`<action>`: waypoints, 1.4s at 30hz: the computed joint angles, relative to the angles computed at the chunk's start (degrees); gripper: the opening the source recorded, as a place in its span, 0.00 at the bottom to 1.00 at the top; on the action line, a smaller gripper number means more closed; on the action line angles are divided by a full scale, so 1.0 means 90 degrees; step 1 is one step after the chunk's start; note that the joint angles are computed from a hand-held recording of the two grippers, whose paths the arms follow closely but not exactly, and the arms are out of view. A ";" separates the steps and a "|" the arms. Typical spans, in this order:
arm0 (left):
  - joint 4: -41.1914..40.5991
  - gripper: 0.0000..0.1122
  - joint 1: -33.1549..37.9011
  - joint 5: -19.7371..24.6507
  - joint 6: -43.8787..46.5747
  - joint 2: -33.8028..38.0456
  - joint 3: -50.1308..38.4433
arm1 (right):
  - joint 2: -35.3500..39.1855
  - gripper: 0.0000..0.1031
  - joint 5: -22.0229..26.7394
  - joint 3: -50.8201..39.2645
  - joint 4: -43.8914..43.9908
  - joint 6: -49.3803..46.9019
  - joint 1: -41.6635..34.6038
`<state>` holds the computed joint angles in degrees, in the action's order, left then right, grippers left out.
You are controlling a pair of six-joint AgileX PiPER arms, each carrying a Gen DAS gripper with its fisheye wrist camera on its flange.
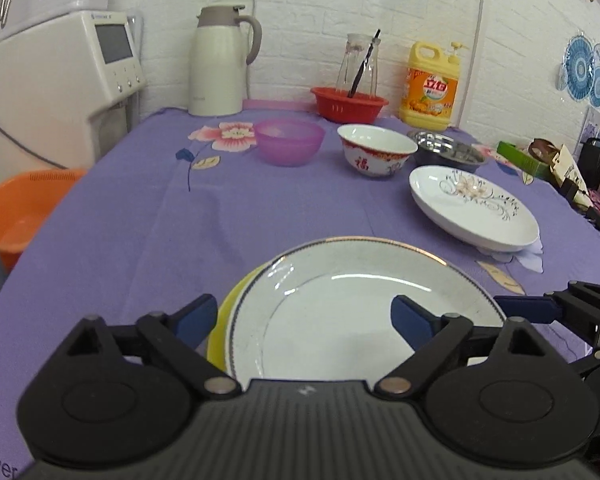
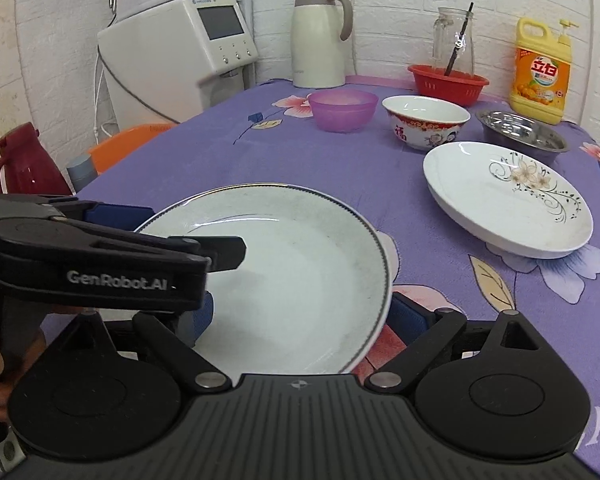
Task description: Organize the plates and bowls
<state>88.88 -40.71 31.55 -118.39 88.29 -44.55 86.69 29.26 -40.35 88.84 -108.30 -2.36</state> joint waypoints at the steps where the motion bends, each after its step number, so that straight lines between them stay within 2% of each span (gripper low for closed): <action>1: 0.0048 0.84 -0.0017 0.0081 -0.0042 -0.0097 0.0019 | -0.0071 1.00 0.0043 0.0068 0.0229 -0.0175 -0.0094; 4: -0.0030 0.84 0.0041 0.0086 -0.0003 -0.0298 -0.0036 | -0.0178 1.00 0.0491 0.0155 0.0495 -0.0159 -0.0584; 8: -0.0349 0.85 0.0150 -0.0100 0.0360 -0.0265 -0.0344 | -0.0075 1.00 0.0949 0.0022 0.0370 0.0388 -0.1249; 13: -0.0928 0.86 0.0219 -0.0489 0.1059 0.0155 -0.1002 | 0.0137 1.00 0.0879 -0.0217 0.0520 0.0477 -0.1766; 17: -0.1994 0.86 0.0382 -0.0929 0.2327 0.0697 -0.1821 | 0.0514 1.00 0.0736 -0.0638 0.0394 0.0676 -0.2034; 20: -0.3192 0.86 0.0603 -0.1218 0.3691 0.1221 -0.2628 | 0.0882 1.00 0.0610 -0.1098 0.0361 0.0669 -0.2069; 23: -0.4656 0.86 0.0820 -0.1132 0.5238 0.1998 -0.3813 | 0.1452 1.00 0.0247 -0.1855 0.0355 0.0764 -0.1889; 26: -0.5612 0.86 0.0906 -0.0618 0.6187 0.2882 -0.5168 | 0.2140 1.00 -0.0130 -0.2823 -0.0147 0.1408 -0.1684; 28: -0.6065 0.86 0.0920 -0.0209 0.6691 0.3480 -0.6103 | 0.2539 1.00 -0.0332 -0.3398 -0.0869 0.2190 -0.1543; 32: -0.7024 0.86 0.0961 0.0524 0.7736 0.4487 -0.7732 | 0.2970 1.00 -0.0323 -0.3910 -0.1565 0.2910 -0.1479; 38: -0.7809 0.86 0.0958 0.1577 0.8865 0.5795 -0.9900 | 0.3075 1.00 -0.0520 -0.3909 -0.1324 0.2428 -0.1365; 40: -0.8093 0.86 0.1001 0.2063 0.9177 0.6231 -1.0712 | 0.3077 1.00 -0.0620 -0.3932 -0.1466 0.2451 -0.1321; 42: -0.8283 0.86 0.1057 0.2118 0.9237 0.6312 -1.0870 | 0.3067 1.00 -0.0653 -0.3928 -0.1499 0.2472 -0.1309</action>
